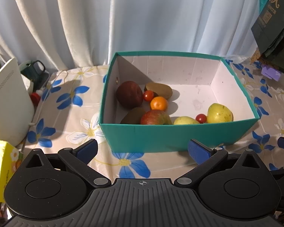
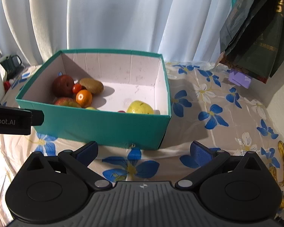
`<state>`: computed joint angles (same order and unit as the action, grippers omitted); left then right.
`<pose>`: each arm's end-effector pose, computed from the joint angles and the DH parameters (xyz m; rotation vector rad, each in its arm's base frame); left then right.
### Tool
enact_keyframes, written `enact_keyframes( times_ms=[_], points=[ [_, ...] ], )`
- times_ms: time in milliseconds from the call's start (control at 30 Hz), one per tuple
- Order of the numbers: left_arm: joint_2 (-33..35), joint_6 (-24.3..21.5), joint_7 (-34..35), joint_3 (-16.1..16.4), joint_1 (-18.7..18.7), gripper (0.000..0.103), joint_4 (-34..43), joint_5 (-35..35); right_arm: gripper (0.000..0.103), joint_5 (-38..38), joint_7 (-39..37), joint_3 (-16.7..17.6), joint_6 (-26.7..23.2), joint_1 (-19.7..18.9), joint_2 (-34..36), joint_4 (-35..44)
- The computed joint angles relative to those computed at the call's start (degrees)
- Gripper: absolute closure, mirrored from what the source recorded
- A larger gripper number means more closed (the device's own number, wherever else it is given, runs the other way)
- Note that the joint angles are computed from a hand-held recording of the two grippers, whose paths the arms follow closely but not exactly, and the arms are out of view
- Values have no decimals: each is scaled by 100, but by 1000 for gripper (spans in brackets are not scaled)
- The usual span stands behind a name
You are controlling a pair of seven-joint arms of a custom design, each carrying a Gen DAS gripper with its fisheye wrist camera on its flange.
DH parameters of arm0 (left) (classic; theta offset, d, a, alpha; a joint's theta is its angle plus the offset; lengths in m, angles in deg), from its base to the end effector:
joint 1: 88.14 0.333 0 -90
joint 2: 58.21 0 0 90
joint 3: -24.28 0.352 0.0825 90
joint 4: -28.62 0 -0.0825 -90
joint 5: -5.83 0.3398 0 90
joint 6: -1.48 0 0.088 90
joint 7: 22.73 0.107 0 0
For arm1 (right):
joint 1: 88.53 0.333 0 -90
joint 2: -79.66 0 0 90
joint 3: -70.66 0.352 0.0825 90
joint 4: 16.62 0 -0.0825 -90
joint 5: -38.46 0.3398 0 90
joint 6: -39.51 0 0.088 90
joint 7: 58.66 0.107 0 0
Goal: Organize fruits
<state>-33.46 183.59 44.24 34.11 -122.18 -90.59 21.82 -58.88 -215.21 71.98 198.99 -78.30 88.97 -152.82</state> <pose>0.5509 -0.2883 0.3616 -1.5327 2.1759 -0.7711 0.4499 0.1373 0.3226 -1.6775 2.0376 -0.8613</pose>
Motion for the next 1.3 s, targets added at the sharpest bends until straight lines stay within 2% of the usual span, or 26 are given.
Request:
enact_keyframes(
  times_ms=[67, 267, 333, 467, 567, 867, 1000, 1067, 1133, 1300],
  points=[
    [-23, -31, -22, 58, -56, 0, -15, 14, 0, 482, -602, -7, 46, 16, 56, 28],
    [-86, -162, -72, -77, 81, 0, -19, 74, 0, 881, -1101, -55, 15, 140, 88, 91],
    [-100, -334, -159, -43, 48, 0, 43, 121, 0, 984, -1214, -85, 19, 166, 81, 114],
    [-36, -685, -606, 380, -331, 0, 247, 651, 0, 1268, -1576, -134, 92, 180, 49, 122],
    [-3, -944, -788, 414, -382, 0, 392, 978, 0, 1594, -1955, -165, 101, 197, 31, 115],
    [43, -1350, -1107, -167, 61, 0, 634, 1544, 0, 2596, -2860, -259, 178, 245, 50, 108],
    [125, -1872, -550, -1061, 788, 0, 904, 1176, 0, 3431, -3645, -298, 256, 228, 108, 146],
    [174, -2035, -371, -1303, 991, 0, 1034, 1001, 0, 3825, -4022, -345, 264, 227, 162, 199],
    [270, -2289, -277, -1400, 1047, 0, 1254, 904, 0, 4162, -4319, -395, 240, 250, 243, 277],
    [520, -2856, -254, -1398, 971, 0, 1781, 978, 0, 5367, -5439, -403, 235, 193, 439, 453]
  ],
)
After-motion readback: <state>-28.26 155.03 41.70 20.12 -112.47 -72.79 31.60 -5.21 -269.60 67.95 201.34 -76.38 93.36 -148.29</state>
